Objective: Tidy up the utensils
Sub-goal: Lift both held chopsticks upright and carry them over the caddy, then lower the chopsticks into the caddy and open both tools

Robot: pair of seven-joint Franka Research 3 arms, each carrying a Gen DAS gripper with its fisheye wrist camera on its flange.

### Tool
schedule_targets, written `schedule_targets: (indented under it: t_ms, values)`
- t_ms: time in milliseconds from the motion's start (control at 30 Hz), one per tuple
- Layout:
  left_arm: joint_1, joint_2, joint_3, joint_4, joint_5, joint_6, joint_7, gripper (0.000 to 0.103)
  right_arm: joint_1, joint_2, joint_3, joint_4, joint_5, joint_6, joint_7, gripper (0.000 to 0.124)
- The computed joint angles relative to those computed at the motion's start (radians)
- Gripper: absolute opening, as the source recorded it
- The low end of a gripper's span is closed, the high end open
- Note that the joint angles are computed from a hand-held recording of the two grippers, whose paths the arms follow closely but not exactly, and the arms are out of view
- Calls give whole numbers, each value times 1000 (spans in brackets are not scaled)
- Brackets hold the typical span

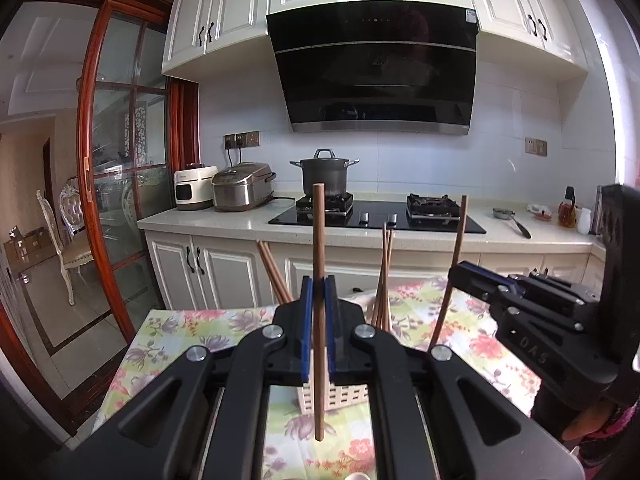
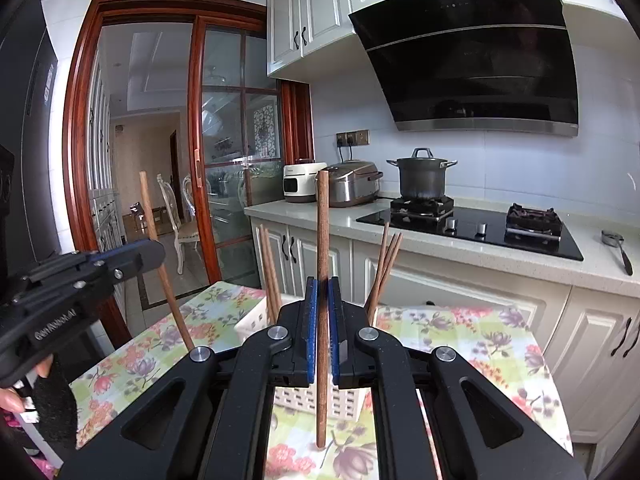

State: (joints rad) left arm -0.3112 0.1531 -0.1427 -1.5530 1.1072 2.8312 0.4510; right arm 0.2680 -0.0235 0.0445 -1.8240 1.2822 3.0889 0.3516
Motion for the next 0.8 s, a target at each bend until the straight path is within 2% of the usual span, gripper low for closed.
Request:
schedule_targets:
  t_ms: [100,300,467,700,800]
  values:
    - [11,33,-11,67,-101,-4,94,6,-10,34,1,51,-108,-1,103,6]
    - [-18,100,8,229,-188,-45,212,6,-37,90,15,146,-303,-11,281,6]
    - [-35,177,19,387,-307,-81,322,6,-65,136,27,236,-400,-42,393,6]
    - [-71,380,51,716,-469,-201,455,6,-78,226,12,345,-627,-98,634,6]
    - [-74,445,58,796,-551,-241,503,6,-83,261,8,369,-704,-130,706,6]
